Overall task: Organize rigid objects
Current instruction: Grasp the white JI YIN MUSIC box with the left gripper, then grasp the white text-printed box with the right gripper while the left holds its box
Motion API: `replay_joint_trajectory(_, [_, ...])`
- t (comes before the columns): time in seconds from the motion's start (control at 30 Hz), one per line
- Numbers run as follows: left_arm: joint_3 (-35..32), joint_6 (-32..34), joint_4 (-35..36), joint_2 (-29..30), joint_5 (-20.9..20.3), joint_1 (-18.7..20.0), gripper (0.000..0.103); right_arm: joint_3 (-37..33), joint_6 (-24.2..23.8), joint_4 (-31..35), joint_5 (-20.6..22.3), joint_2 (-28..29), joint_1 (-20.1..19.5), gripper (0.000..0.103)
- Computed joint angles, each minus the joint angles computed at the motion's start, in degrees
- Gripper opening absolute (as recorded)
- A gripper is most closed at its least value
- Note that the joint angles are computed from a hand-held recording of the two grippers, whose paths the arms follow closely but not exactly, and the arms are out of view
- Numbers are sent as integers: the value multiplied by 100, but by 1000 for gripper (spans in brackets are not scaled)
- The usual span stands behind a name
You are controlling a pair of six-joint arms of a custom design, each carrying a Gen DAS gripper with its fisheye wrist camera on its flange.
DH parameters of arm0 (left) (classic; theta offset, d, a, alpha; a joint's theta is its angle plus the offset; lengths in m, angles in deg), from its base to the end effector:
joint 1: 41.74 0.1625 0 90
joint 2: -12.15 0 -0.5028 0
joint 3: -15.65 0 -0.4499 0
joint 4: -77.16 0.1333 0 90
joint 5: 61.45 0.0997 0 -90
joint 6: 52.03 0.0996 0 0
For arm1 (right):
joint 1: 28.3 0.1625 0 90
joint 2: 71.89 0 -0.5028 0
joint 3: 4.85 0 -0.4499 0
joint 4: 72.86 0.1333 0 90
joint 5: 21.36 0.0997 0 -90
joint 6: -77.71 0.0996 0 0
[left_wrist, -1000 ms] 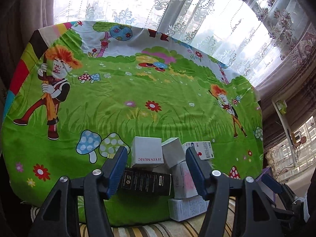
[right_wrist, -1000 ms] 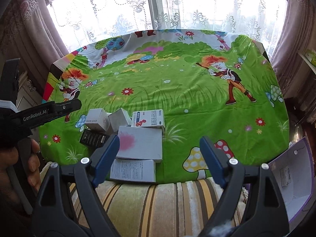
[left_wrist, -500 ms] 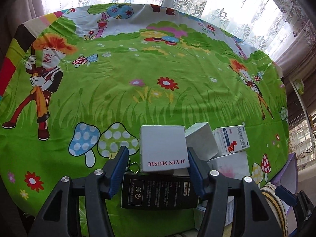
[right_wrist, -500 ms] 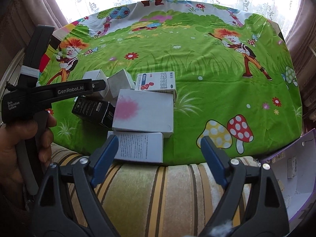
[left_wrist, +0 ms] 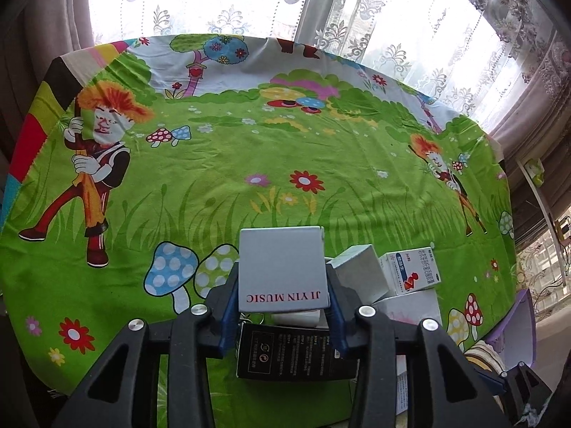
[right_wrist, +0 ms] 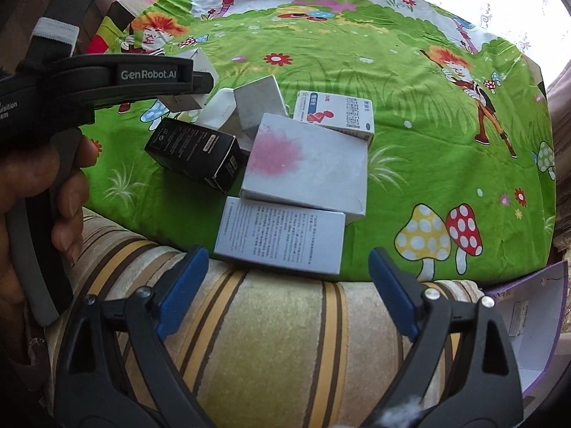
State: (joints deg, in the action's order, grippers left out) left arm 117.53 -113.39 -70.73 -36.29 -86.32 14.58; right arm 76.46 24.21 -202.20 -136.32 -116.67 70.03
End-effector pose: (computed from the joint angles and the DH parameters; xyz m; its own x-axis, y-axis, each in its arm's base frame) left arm -0.2044 -0.7100 0.1433 -0.6717 -0.6444 -0.3654 -0.0764 0.5509 -0.8310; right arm 0.2095 -0.8005 0.1636 -0.4190 -0.8604 0.2901 -0.8096 0.4987 0.3096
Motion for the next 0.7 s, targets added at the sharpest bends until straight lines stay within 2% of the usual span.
replay_joint_trajectory(0.23, [502,106,-1012,-84,406,-382,42,-59,200,219,-183,112,31,93])
replay_joint_trajectory(0.4, [634,325,-1563,-53,485,-527,42,-110,331,244,-305,220,79,93])
replay_joint_trajectory(0.63, [599,504,-1735,42,463,-589,42,-275,600,430,-393,371,79,92])
replay_joint_trajectory(0.7, [588,527,-1748,61,451,-605,42,-277,624,451,-383,372,74,89])
